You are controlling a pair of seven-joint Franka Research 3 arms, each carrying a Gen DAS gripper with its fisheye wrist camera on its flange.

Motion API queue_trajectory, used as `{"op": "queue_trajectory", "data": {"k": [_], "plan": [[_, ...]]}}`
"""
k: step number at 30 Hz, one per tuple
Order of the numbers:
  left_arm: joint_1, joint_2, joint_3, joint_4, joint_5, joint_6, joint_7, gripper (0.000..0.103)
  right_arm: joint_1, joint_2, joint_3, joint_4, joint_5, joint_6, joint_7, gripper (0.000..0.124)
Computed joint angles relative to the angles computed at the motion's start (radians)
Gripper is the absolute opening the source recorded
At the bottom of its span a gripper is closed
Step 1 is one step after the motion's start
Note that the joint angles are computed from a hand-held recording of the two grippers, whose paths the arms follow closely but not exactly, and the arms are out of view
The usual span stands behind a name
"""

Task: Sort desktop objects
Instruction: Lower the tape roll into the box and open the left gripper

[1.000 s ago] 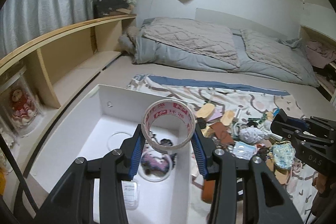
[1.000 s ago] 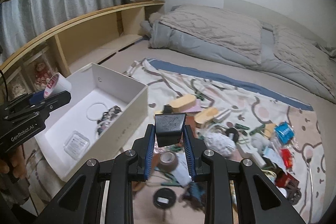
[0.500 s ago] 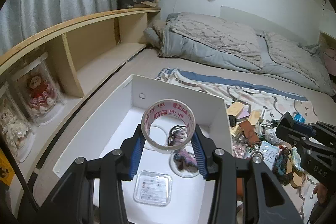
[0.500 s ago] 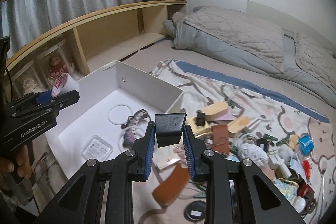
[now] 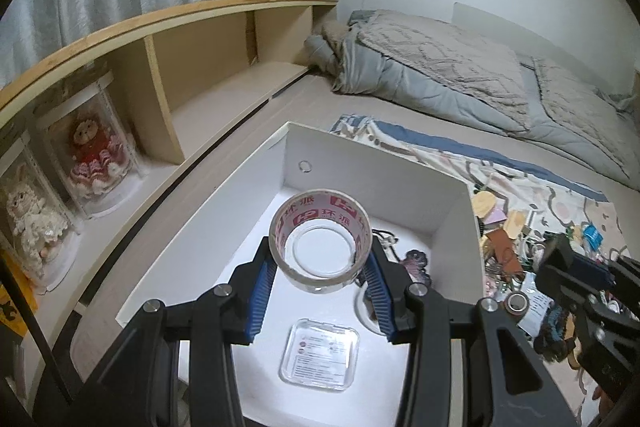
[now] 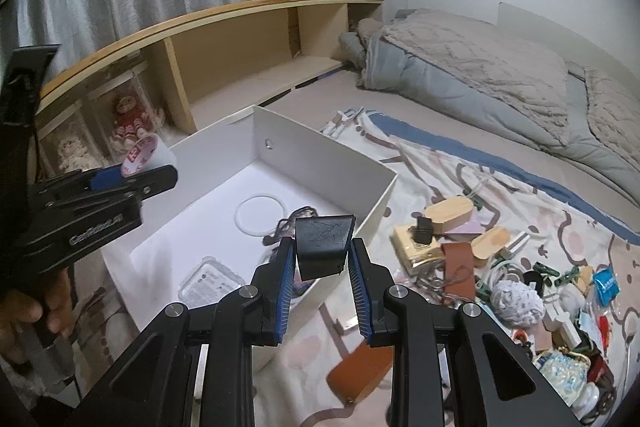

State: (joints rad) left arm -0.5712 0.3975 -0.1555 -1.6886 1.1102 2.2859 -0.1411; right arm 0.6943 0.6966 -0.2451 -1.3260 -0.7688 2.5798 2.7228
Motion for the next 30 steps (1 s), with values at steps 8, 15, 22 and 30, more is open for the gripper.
{"op": "queue_trajectory", "data": {"k": [8, 15, 22, 30], "plan": [[0.026, 0.020, 0.004, 0.013, -0.073, -0.007, 0.014, 0.044, 0.000, 0.024, 0.011, 0.029, 0.022, 0.009, -0.048, 0.028], [0.039, 0.028, 0.010, 0.014, -0.125, 0.009, 0.002, 0.044, -0.003, 0.065, 0.011, 0.075, 0.069, 0.010, -0.099, 0.028], [0.052, 0.060, 0.009, 0.045, -0.223, -0.030, 0.051, 0.044, 0.001, 0.105, 0.002, 0.122, 0.107, 0.006, -0.140, 0.028], [0.056, 0.085, 0.015, 0.066, -0.309, -0.104, 0.079, 0.044, -0.001, 0.141, 0.000, 0.162, 0.160, 0.012, -0.192, 0.028]]}}
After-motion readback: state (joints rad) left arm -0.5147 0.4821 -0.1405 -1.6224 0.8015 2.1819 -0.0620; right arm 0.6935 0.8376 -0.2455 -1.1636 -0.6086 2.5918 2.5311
